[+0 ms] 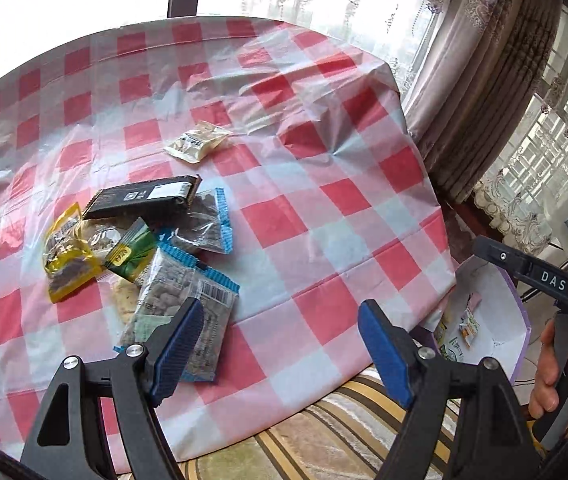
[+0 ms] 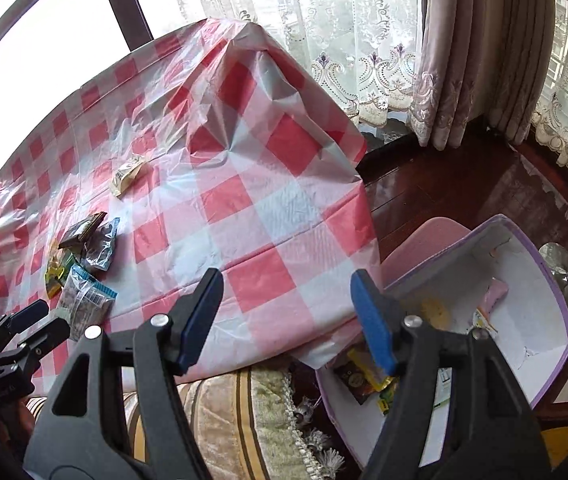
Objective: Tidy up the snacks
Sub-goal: 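Move both open tools back over the snack pile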
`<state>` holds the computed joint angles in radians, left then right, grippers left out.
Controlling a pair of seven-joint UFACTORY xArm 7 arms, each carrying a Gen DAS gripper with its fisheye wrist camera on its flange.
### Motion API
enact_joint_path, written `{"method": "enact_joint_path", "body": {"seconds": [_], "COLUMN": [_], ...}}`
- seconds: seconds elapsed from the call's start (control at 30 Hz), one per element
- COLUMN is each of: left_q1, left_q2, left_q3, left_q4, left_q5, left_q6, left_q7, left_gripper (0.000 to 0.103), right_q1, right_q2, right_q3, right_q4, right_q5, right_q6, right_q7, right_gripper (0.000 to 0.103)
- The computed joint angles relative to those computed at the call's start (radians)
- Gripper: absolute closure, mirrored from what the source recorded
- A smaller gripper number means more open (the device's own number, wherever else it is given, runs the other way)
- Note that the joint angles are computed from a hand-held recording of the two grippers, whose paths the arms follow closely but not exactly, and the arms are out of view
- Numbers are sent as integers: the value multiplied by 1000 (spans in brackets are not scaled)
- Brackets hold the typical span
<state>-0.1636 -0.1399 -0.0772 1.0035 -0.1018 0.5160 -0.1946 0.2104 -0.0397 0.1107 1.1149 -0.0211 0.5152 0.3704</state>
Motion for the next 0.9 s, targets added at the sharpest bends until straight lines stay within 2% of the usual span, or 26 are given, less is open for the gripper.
{"method": "enact_joint_path", "body": {"seconds": [0.13,0.3,0.43,0.6,0.9], "left_q1": [72,148,195,220,214], "left_q2": [-29,-43,-44,-3,148], "left_q3": [19,50,83,108,111], "left_q4": [-46,-78,-98,-89,9], "left_q5": [92,143,126,65,-96], "left_q6": [-32,-31,-45,-68,-63], "left_q7": [-119,-222,-272,-290,-193], "left_gripper": [23,23,23,23,23], "right_q1": [32,68,88,107,133], "right_q2": [46,101,138,175,247], "right_q3": [23,34,29,27,25], "right_q4": [47,104,148,194,277], "right_q5": [18,-21,-56,-74,-68], "right_q6": [17,31,53,31,50], "right_q7": [-20,-14,9,4,1], "right_gripper": [34,34,34,34,34]}}
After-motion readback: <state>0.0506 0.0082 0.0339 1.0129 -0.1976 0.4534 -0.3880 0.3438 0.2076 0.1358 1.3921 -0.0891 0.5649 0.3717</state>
